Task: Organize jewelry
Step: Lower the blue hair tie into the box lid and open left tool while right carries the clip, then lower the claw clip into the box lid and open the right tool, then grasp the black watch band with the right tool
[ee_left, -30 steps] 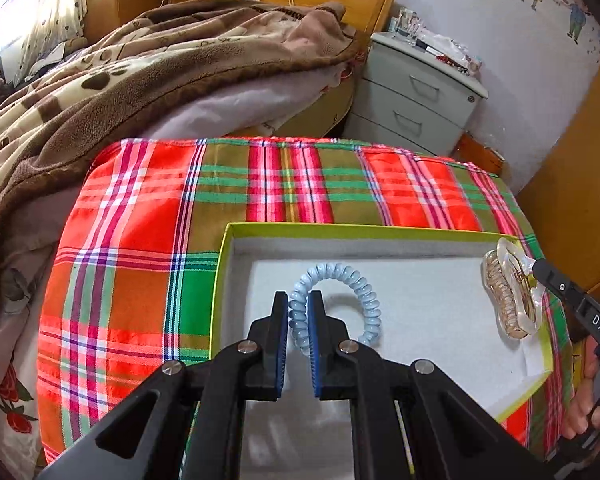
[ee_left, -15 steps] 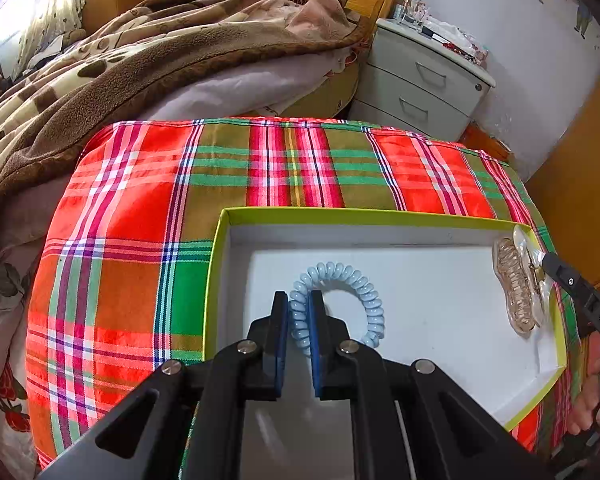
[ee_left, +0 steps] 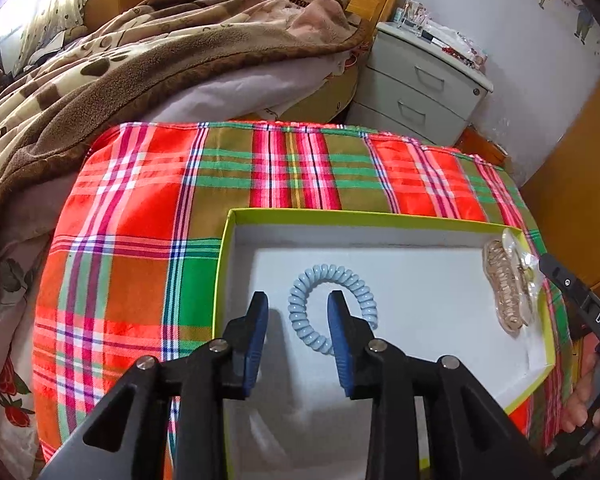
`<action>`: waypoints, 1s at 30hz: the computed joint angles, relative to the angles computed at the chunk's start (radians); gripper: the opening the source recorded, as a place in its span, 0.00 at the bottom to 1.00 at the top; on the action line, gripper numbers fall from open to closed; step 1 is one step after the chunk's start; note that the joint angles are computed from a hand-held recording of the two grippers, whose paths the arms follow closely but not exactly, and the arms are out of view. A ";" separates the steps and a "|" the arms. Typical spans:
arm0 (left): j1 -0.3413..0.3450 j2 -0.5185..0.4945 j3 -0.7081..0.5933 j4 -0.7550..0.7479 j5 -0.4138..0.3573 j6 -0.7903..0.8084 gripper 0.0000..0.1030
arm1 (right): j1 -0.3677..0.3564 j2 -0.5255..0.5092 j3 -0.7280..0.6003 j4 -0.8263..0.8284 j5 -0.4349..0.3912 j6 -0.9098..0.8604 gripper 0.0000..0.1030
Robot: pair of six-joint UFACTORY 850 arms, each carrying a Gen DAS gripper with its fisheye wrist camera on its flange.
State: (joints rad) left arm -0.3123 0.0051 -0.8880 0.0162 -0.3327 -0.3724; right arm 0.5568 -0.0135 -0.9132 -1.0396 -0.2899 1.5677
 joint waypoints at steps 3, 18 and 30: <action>-0.005 0.041 0.021 0.018 0.007 -0.017 0.37 | 0.010 0.028 0.019 -0.031 -0.005 0.030 0.17; -0.003 0.355 0.242 0.002 0.010 -0.031 0.38 | 0.106 0.233 0.200 -0.129 -0.022 0.163 0.18; -0.033 0.564 0.424 -0.106 0.027 0.064 0.41 | 0.199 0.297 0.291 -0.096 -0.015 0.167 0.27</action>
